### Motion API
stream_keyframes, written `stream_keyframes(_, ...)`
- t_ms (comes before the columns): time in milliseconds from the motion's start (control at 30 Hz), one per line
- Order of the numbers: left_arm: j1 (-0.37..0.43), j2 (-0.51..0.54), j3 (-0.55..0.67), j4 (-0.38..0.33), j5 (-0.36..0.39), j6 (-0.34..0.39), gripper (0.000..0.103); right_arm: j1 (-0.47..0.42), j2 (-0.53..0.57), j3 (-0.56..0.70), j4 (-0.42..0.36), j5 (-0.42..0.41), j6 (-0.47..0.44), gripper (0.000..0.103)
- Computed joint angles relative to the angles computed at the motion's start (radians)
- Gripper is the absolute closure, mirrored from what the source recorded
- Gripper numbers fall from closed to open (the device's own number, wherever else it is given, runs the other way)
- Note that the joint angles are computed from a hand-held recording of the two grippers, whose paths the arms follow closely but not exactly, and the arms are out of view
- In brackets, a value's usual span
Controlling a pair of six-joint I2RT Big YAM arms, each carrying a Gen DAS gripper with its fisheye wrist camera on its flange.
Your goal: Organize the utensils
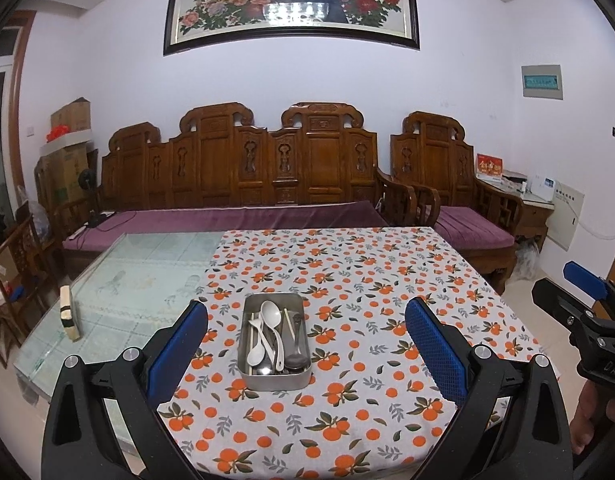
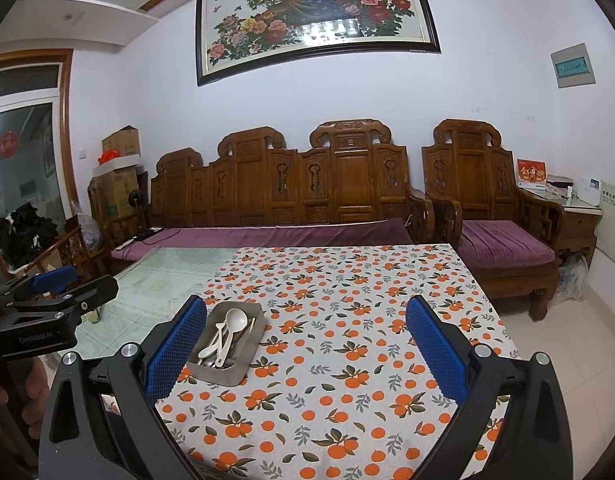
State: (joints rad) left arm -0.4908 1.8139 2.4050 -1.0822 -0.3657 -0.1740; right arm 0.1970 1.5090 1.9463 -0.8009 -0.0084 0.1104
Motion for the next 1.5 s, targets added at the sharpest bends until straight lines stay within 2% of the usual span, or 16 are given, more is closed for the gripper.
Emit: stream_keyframes(1500, -0.017, 0.004, 0.017, -0.017, -0.005, -0.002, 0.008, -0.001, -0.004, -0.019, 0.017, -0.003, 0.014, 0.003)
